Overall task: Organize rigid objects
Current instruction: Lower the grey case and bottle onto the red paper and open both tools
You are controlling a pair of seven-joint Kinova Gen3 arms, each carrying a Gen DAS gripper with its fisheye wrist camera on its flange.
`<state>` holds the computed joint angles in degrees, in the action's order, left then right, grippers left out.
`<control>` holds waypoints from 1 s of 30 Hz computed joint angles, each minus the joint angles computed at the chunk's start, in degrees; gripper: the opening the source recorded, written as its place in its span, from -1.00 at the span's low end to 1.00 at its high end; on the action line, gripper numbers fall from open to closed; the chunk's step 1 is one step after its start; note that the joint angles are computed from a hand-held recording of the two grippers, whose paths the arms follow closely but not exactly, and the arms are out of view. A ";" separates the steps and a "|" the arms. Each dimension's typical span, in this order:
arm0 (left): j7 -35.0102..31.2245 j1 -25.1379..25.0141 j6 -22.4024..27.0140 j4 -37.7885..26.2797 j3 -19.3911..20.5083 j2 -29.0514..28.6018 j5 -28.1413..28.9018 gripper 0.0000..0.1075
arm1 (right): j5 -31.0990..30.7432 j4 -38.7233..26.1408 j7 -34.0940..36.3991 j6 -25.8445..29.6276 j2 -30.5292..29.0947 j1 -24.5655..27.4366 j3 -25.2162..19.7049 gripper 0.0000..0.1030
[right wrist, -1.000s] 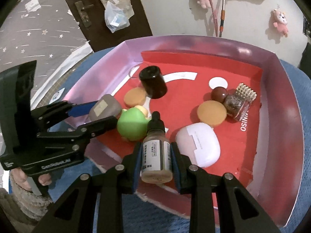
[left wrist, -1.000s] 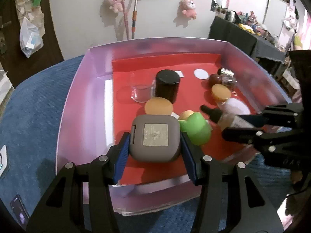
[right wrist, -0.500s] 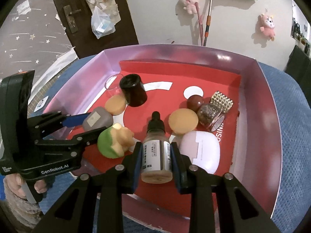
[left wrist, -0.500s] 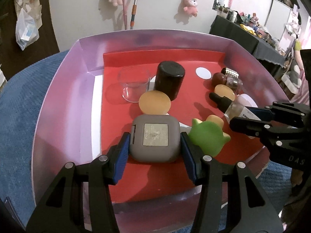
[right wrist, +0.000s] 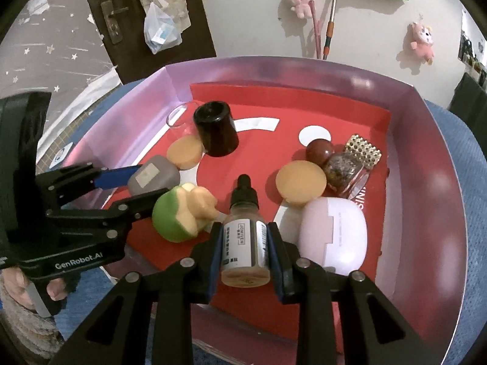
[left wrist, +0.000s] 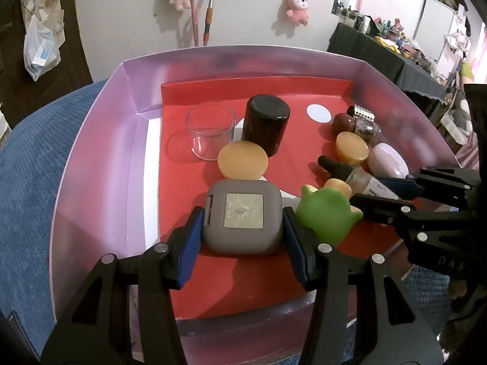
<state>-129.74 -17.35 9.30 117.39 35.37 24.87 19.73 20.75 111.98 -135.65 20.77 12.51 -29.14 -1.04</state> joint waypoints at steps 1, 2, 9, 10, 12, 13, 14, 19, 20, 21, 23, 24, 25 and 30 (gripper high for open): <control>0.22 0.36 0.00 -0.02 -0.25 -0.08 -0.01 -0.09 | 0.63 0.03 -0.75 0.25 -0.06 -0.46 0.50 -0.41; 0.26 0.36 0.01 -0.02 -0.30 -0.10 -0.05 -0.09 | 0.80 0.08 -1.00 0.26 -0.07 -0.46 0.54 -0.41; 1.14 2.09 0.11 -0.15 -1.83 -0.57 -0.27 -0.09 | 0.74 0.28 -0.93 0.07 -0.19 0.01 0.17 -0.40; 1.47 2.60 0.07 -0.10 -2.24 -0.80 -0.29 -0.09 | 0.72 0.35 -1.02 -0.02 -0.23 0.03 0.15 -0.40; 1.86 3.29 -0.07 -0.02 -2.81 -1.00 -0.45 -0.09 | 0.68 0.46 -1.17 -0.23 -0.29 0.08 0.16 -0.40; 2.34 4.41 -0.41 0.10 -3.80 -1.27 -0.76 -0.08 | 0.84 0.50 -1.41 -0.23 -0.35 -0.07 0.25 -0.40; 2.73 5.18 -1.02 0.37 -4.45 -1.52 -1.11 -0.08 | 1.07 0.60 -1.70 -0.28 -0.45 -0.23 0.35 -0.40; 5.26 7.14 -3.72 1.96 -5.74 -2.86 -3.93 -0.06 | 4.83 1.77 -5.73 -0.72 -1.97 -2.14 1.67 -0.27; 5.49 5.76 -3.88 2.24 -4.31 -2.96 -4.39 -0.01 | 6.52 2.10 -7.52 -0.64 -2.52 -2.92 2.09 -0.16; 5.64 4.16 -4.18 2.68 -2.77 -3.08 -4.77 0.04 | 7.68 2.27 -8.69 -0.51 -2.90 -3.12 2.03 -0.13; 6.37 2.30 -4.85 3.26 -1.01 -3.67 -5.56 0.17 | 10.20 2.63 -11.41 -0.11 -3.70 -3.52 1.78 -0.13; 6.65 0.67 -5.28 3.77 0.61 -4.02 -5.90 0.17 | 11.26 2.88 -12.61 -0.05 -4.11 -3.47 1.47 -0.13; 7.03 -0.56 -5.16 3.86 1.84 -4.14 -6.34 0.18 | 12.25 3.06 -13.82 0.10 -4.51 -3.39 1.11 -0.13; 8.82 -3.74 -6.49 5.78 5.23 -5.83 -8.31 0.18 | 20.45 4.79 -23.49 0.82 -6.78 -3.95 -0.54 0.12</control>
<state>-120.92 -21.09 2.82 123.17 40.60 19.04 11.42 41.20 116.77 -159.15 21.59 5.73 -33.09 -1.59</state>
